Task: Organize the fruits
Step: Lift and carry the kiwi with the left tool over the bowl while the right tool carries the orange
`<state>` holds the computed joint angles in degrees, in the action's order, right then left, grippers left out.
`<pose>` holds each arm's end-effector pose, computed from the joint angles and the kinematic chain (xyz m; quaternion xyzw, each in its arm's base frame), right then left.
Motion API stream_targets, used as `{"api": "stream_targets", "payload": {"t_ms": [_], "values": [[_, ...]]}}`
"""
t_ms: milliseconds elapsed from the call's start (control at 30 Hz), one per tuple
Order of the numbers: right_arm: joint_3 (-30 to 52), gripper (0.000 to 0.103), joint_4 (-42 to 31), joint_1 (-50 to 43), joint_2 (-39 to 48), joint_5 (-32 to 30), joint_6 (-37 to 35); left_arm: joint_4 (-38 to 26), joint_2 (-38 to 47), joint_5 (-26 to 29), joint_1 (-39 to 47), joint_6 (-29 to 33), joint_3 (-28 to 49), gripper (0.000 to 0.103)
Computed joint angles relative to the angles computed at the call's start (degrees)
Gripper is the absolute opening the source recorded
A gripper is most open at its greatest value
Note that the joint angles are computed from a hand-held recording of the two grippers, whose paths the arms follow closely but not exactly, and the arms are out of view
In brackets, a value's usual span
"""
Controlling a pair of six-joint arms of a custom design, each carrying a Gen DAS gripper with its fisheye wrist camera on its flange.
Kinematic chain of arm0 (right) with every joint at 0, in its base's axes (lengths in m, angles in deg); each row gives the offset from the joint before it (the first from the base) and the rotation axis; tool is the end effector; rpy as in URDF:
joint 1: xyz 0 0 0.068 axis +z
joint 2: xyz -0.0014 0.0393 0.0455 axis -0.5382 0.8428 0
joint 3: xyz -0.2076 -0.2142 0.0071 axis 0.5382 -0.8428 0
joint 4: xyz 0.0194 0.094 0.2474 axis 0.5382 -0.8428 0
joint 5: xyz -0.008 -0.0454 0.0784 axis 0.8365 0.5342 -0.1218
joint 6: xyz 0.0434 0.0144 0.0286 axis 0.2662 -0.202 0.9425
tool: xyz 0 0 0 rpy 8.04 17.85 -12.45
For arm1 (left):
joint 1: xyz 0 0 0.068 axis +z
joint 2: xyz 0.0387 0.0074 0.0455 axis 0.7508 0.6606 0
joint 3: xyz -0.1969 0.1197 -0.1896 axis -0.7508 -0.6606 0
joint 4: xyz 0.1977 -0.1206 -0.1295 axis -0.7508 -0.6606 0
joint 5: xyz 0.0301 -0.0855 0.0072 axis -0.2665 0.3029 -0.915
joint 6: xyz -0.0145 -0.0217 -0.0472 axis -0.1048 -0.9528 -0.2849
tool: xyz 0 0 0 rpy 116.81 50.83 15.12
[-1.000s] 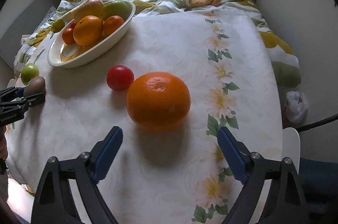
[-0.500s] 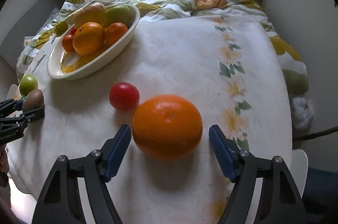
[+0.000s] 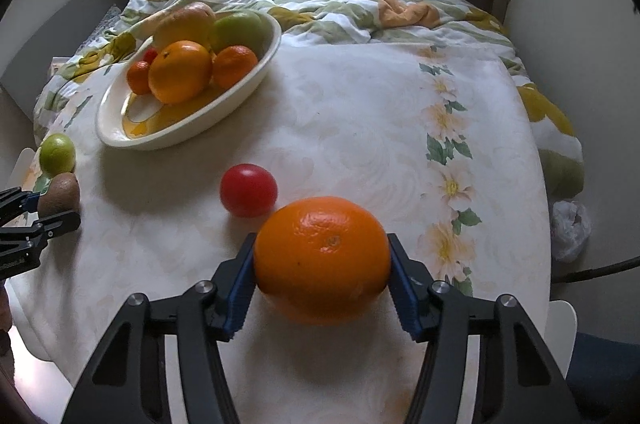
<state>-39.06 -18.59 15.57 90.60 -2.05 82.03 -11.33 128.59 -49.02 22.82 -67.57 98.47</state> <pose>0.1564 0.1594 0.0960 -0.0647 0.9653 0.0418 0.2495 0.1642 -0.0767 0.0812 0.0915 0.9719 -0.0418 0.2128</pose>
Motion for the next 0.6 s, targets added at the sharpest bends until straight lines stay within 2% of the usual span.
{"api": "stream_targets", "payload": {"t_ms": [133,400,600], "values": [[0.7,0.056,-3.9,2.3,-3.6,1.6,0.1,-4.8,-5.9,-0.7,-1.2,-1.2,0.1,0.06],[4.2,0.056,-15.0,5.7,-13.4,4.1,2.8,-22.3,-24.3,-2.0,-2.8,-3.0,3.9,0.06],[9.5,0.056,-21.8,8.1,-17.4,6.5,3.3,-30.4,-30.7,-2.5,-3.0,-2.3,9.7,0.06]]}}
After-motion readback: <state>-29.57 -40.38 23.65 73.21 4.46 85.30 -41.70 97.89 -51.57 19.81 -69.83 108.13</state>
